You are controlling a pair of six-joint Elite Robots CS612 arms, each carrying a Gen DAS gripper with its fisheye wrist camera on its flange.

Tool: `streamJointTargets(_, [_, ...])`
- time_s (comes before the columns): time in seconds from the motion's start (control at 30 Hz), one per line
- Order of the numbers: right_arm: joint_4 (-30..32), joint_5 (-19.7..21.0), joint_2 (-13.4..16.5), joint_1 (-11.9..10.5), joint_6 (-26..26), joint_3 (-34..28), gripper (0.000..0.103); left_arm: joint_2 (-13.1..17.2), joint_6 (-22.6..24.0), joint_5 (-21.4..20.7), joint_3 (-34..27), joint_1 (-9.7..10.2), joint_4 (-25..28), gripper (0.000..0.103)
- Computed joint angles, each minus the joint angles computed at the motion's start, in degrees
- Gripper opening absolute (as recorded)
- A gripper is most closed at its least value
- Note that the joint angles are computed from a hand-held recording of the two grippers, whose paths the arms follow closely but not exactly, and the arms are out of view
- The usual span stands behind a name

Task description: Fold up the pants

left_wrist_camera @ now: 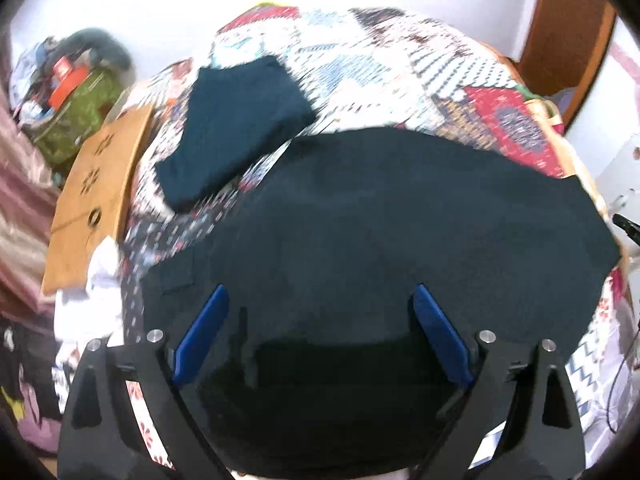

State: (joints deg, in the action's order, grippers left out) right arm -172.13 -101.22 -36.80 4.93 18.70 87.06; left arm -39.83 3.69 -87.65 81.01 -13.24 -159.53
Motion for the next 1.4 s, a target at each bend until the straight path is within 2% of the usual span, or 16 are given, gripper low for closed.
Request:
streamJointTargets(0.07, [-2.28,-0.66,-1.21,0.10,0.04,1.60,0.033,0.48,2.15,-0.92,-1.57,-0.61,1.15,0.095])
streamJointTargets(0.13, [-5.74,0.00,-1.78,0.42,0.59,2.85,0.045,1.71,5.74,-1.99,-4.29,-1.48,5.42,0.095])
streamJointTargets(0.23, [-8.78,2.72,-2.03,0.80,1.15,3.65,0.056,3.73,10.22,-0.25,-7.26,-3.50,10.50,0.095])
streamJointTargets(0.3, [-9.37,4.55,-2.07,1.15,1.94,3.97,0.061,4.28,11.72,0.78,-7.38,-4.64,8.29,0.095])
streamJointTargets(0.33, [-9.31,5.67,-1.92,1.30,2.49,3.86,0.064,4.65,12.89,1.09,-8.22,-5.27,8.99,0.095])
streamJointTargets(0.47, [-10.09,9.73,-1.92,1.57,6.13,5.38,0.064,5.84,16.83,-1.56,-11.79,-6.94,14.90,0.095])
streamJointTargets(0.6, [-11.93,15.77,-1.33,1.18,12.07,6.57,0.064,7.41,19.14,-0.51,-14.21,-9.17,17.61,0.095])
streamJointTargets(0.73, [-11.12,18.38,-0.45,1.23,13.68,6.10,0.064,9.27,17.30,-5.79,-19.17,-9.91,25.74,0.095])
streamJointTargets(0.83, [-11.86,19.19,0.42,0.89,14.97,5.48,0.064,8.99,14.91,-9.48,-19.21,-10.10,25.26,0.095])
streamJointTargets(0.93, [-11.66,20.74,1.43,0.29,17.35,4.47,0.062,7.30,14.52,-9.36,-16.04,-10.20,18.39,0.095])
streamJointTargets(1.03, [-12.22,19.76,2.12,0.32,18.39,3.79,0.060,5.56,15.00,-8.10,-12.94,-9.93,11.96,0.095])
streamJointTargets(1.1, [-12.94,17.93,2.21,0.54,18.52,3.52,0.053,4.52,15.11,-6.78,-10.94,-9.63,7.73,0.095])
streamJointTargets(1.17, [-12.97,16.06,2.14,0.70,18.44,3.20,0.038,3.79,15.37,-5.15,-9.50,-9.32,4.25,0.095])
streamJointTargets(1.2, [-13.28,15.78,2.23,0.67,18.54,3.02,0.035,3.56,15.43,-4.60,-8.92,-9.14,2.94,0.095])
streamJointTargets(1.27, [-13.51,15.10,2.54,0.53,18.75,2.37,0.014,2.98,15.23,-3.85,-7.80,-8.69,0.92,0.095])
streamJointTargets(1.4, [-15.47,13.24,2.68,0.61,17.81,1.63,0.010,2.16,14.07,-4.12,-6.42,-7.66,-0.22,0.095])
